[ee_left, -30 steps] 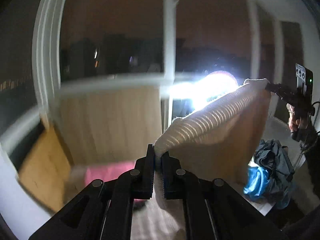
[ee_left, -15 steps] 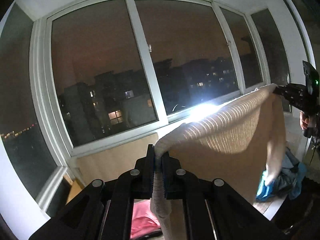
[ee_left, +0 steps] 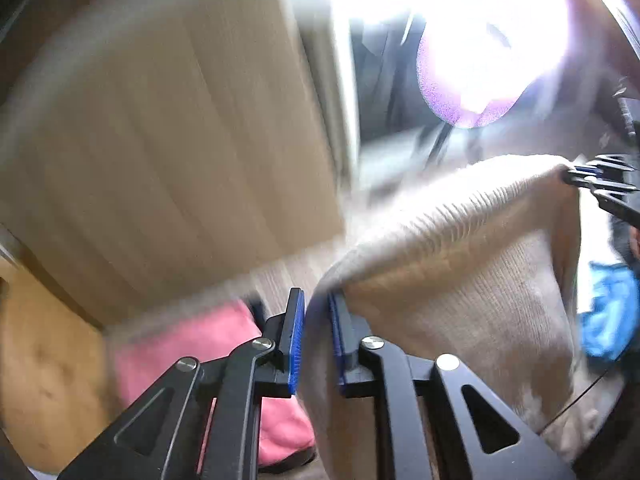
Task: Fold clothes
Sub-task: 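Lay the cream sweater flat on the rug and open both tools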
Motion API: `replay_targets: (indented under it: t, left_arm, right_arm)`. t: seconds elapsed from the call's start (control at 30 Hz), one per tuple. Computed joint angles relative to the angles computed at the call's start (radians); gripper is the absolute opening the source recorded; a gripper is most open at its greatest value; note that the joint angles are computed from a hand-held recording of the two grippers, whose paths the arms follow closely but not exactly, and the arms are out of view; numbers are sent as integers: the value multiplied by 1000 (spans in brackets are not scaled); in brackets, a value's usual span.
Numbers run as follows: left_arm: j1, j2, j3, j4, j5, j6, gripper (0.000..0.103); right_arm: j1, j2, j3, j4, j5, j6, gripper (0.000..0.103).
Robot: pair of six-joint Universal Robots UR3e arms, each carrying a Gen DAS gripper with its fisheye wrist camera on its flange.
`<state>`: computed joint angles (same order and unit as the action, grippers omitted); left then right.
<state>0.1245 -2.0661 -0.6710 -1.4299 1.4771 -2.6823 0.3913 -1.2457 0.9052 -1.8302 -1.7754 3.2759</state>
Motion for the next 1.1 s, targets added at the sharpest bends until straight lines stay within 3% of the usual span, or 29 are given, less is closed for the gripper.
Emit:
replay_targets:
  t: [0.03,0.1,0.2,0.23,0.3,0.33,0.43,0.57,0.7,0.83,0.93,0.97,1.0,1.1]
  left_arm:
    - [-15,-64,5,16,55,-29,7]
    - [4,-67,-110,82,63,-70,7]
    - [91,180,-425,99,-35,-5,10]
    - [128,277,-529,97,-72,33,12]
    - [217,486,-739,52,-130,126,34]
    - [269,589,-843,26,-155,169,39]
    - [431,828,-1070,-131,-194,282,40]
    - [641,1063,-1297,-293,-179,423,39]
    - [735,1132,-1405,-352,-184,478,39]
    - [726,1174,-1455,-325,-188,497,41]
    - [721,1191,-1464,-318,-190,507,41]
    - [738,1204,-1459,-339,-195,530,34]
    - [797,1229,-1429,-414,-209,589,23]
    - [1107,1258,-1171,-803,-227,906,21]
  right_arm:
    - [-34,7,79,-13,31,39,7]
    - [-90,-70,273,-89,114,74,9]
    - [-158,-205,445,-132,235,74,20]
    - [-150,-274,521,-135,239,91,26]
    - [-112,-454,708,-136,224,141,32]
    - [-83,-521,768,-122,219,174,33]
    - [32,-640,891,-113,182,295,33]
    - [195,-700,997,-140,131,479,33]
    - [256,-735,1106,-215,171,618,33]
    - [305,-649,1091,-228,135,633,34]
    - [286,-620,1109,-253,190,614,38]
    - [300,-603,1090,-241,176,623,39]
    - [318,-594,1060,-211,156,648,39]
    - [391,-652,950,-75,100,706,39]
